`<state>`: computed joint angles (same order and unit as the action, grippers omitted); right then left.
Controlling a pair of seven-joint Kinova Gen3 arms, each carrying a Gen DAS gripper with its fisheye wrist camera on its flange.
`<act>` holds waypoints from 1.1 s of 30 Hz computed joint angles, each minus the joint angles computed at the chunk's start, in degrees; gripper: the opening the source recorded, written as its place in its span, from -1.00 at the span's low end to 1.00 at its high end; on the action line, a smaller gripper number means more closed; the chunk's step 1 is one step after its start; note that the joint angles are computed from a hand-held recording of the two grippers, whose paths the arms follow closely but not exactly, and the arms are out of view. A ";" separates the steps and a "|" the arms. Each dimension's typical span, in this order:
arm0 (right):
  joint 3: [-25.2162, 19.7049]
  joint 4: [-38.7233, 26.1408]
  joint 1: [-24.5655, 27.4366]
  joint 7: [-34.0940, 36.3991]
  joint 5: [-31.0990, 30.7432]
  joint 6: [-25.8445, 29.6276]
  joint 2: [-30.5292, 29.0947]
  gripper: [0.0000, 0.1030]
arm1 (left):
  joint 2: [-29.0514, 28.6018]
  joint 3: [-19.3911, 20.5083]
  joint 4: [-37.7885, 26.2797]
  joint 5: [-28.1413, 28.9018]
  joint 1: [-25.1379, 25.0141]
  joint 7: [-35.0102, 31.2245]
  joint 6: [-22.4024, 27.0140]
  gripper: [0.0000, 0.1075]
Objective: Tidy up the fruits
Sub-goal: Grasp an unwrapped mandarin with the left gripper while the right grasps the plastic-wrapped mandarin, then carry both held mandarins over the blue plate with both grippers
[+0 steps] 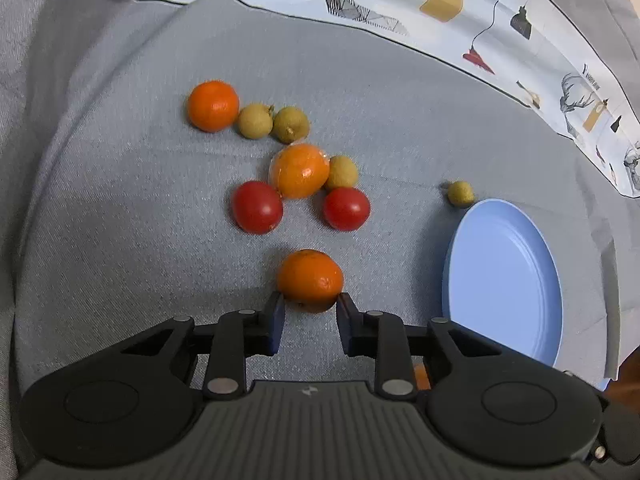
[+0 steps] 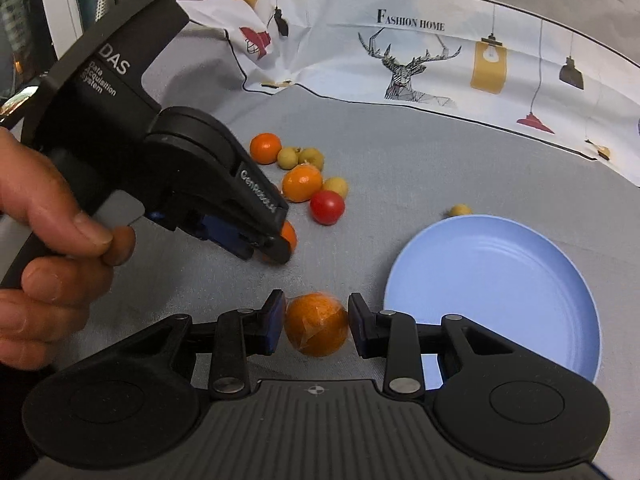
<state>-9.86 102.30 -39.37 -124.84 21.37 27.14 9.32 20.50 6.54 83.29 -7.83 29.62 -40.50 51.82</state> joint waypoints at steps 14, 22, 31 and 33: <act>-0.46 3.30 6.41 5.37 -2.42 -7.01 -3.55 -0.31 | -1.78 0.63 2.32 1.85 -1.73 0.03 -3.13 -0.67; 2.03 5.82 4.76 -0.02 -0.49 -11.23 -3.55 -0.31 | -1.28 -0.43 1.77 0.03 -0.58 3.04 -2.91 -0.27; 2.79 5.61 4.27 -2.83 1.81 -9.89 -3.01 -0.30 | 3.63 -1.17 -4.58 -4.77 2.51 2.49 1.73 0.00; 3.02 5.37 4.09 -4.16 2.78 -9.26 -2.86 -0.30 | 4.39 -1.20 -5.42 -4.95 2.83 1.86 1.85 -0.26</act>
<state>-6.84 107.68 -35.28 -129.01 24.16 17.88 6.46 24.89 5.34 77.87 -12.78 32.46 -38.64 53.66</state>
